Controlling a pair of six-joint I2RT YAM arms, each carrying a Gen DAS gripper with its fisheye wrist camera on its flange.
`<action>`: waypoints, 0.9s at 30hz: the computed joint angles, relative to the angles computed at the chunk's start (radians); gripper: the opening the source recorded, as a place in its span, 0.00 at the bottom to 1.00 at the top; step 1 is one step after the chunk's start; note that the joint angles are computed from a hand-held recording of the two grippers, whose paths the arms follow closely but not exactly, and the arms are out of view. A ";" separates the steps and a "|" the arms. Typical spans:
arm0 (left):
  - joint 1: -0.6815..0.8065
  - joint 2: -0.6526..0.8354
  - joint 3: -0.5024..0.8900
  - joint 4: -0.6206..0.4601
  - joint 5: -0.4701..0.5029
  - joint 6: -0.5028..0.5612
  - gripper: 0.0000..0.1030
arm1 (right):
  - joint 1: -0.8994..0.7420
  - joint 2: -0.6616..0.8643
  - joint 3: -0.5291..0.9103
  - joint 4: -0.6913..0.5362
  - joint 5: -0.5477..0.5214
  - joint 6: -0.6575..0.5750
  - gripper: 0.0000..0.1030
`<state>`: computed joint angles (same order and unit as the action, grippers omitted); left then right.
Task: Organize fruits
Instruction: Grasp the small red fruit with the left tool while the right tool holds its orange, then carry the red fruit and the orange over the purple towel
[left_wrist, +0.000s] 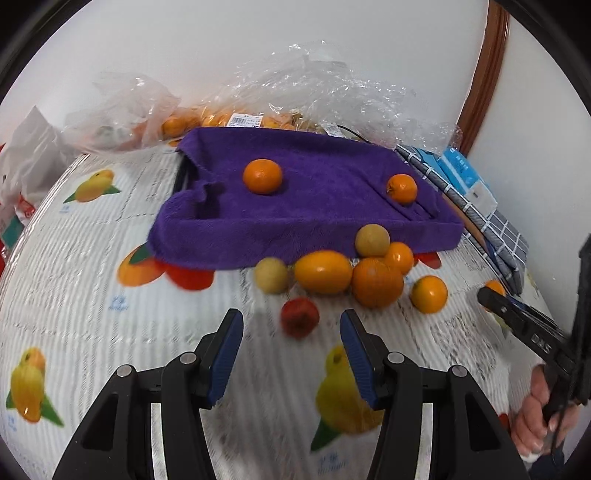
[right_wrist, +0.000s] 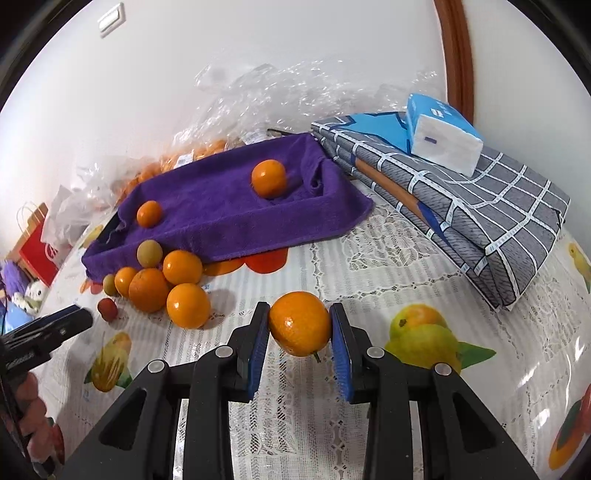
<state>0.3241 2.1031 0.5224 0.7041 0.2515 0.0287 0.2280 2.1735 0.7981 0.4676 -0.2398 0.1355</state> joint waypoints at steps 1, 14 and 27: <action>-0.008 0.014 0.014 -0.005 -0.004 0.000 0.51 | -0.001 -0.002 -0.004 0.006 0.000 0.004 0.32; 0.039 0.076 0.019 0.076 0.146 -0.013 0.23 | -0.006 -0.018 -0.040 0.061 -0.006 0.021 0.32; 0.158 0.022 -0.070 0.238 0.256 -0.110 0.23 | 0.018 -0.040 -0.001 -0.021 0.042 -0.023 0.32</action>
